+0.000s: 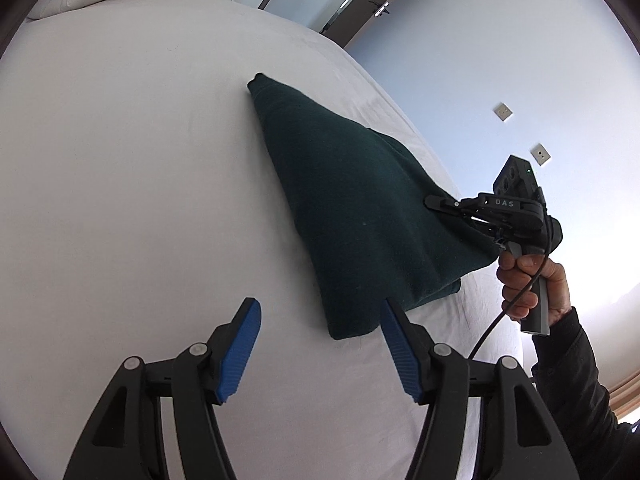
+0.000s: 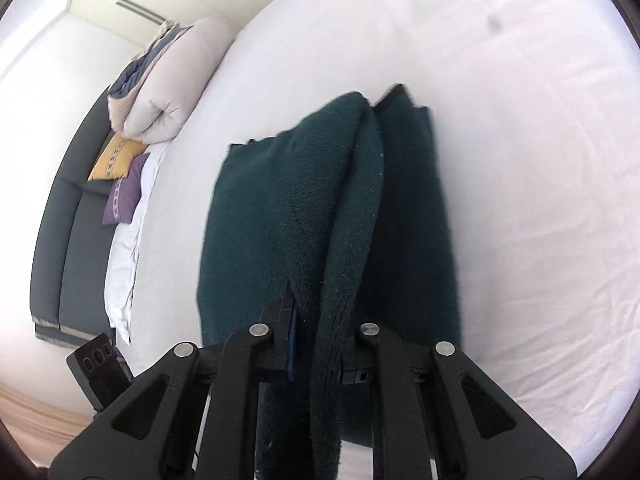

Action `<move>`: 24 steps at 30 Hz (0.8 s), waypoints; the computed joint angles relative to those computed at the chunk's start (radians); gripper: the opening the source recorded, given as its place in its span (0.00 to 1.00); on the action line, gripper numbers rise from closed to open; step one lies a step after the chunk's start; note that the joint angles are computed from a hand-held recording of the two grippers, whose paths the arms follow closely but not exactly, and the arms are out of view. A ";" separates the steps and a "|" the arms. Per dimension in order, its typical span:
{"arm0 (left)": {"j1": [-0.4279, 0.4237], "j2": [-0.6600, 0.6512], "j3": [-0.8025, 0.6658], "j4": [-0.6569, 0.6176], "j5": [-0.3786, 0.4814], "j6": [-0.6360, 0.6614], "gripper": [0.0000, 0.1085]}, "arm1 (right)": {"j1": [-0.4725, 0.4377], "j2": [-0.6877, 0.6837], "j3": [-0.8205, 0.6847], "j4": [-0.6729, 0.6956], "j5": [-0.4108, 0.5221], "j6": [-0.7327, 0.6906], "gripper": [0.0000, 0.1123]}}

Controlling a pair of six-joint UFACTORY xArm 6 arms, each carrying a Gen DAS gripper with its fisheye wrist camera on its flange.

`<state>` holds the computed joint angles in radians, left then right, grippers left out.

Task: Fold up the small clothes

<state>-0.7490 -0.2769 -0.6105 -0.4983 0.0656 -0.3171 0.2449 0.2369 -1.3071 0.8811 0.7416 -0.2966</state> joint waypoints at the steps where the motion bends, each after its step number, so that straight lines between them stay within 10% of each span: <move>1: -0.008 0.010 -0.009 -0.020 0.000 0.016 0.59 | -0.013 -0.004 0.026 0.011 -0.009 -0.008 0.10; 6: -0.026 0.047 -0.039 -0.007 0.016 0.018 0.59 | -0.054 -0.005 0.073 0.195 0.044 -0.097 0.17; 11: -0.024 0.044 -0.038 -0.011 0.013 0.021 0.59 | -0.016 -0.143 0.177 0.089 -0.199 -0.015 0.47; 16: -0.027 0.063 -0.062 -0.038 0.016 0.032 0.59 | -0.006 -0.146 0.075 0.108 -0.046 -0.130 0.47; 24: -0.031 0.041 -0.041 0.027 0.014 -0.008 0.59 | 0.025 0.019 -0.024 -0.144 -0.002 0.102 0.44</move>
<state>-0.7800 -0.2355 -0.6516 -0.4713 0.0793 -0.3250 0.2698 0.2561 -1.3312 0.7371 0.7400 -0.1946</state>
